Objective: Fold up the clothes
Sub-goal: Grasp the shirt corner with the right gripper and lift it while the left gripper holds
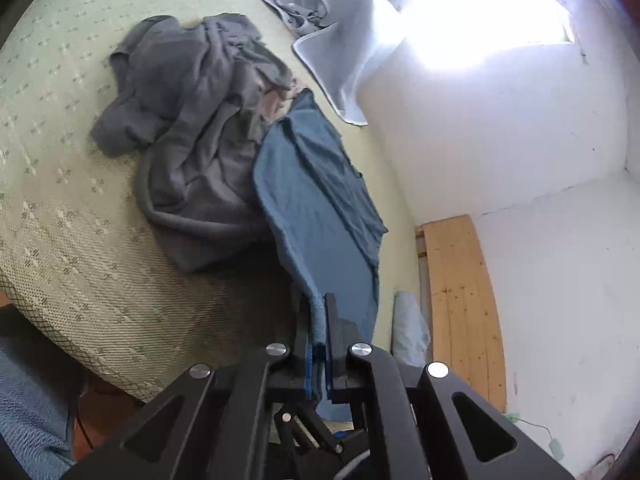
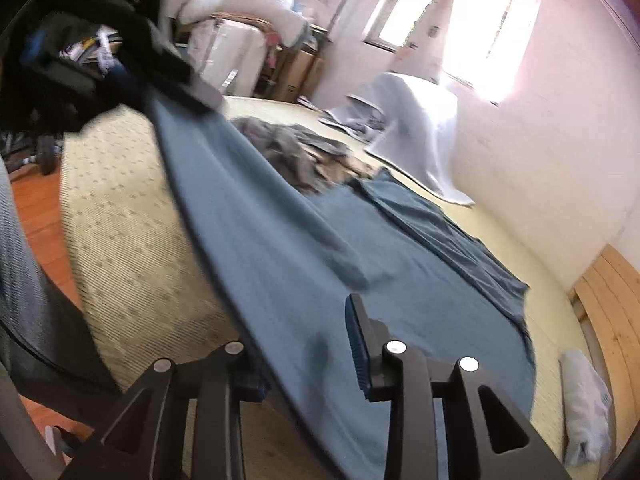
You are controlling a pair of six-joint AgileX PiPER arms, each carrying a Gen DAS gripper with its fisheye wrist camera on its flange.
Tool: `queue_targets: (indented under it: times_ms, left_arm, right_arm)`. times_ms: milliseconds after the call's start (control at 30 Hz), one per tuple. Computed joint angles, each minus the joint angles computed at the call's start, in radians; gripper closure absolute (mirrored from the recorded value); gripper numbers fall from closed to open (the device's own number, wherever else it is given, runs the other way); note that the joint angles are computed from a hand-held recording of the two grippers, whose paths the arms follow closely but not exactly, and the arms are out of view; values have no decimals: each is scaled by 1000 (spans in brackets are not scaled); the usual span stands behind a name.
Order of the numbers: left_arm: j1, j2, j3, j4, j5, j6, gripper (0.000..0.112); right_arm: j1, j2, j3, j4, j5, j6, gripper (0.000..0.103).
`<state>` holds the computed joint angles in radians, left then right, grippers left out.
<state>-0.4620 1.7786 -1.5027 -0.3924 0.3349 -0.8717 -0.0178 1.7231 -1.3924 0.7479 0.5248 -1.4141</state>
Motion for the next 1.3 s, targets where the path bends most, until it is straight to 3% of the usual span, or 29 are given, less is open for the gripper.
queue_targets:
  times_ms: [800, 1100, 1300]
  left_arm:
    - [53, -1, -287, 170, 173, -117, 110]
    - [55, 37, -366, 211, 227, -140, 110]
    - [48, 47, -385, 239, 244, -162, 110]
  right_arm:
    - [-345, 214, -183, -265, -38, 90, 70]
    - [-461, 310, -310, -259, -15, -40, 70]
    - [-508, 326, -294, -195, -28, -208, 71]
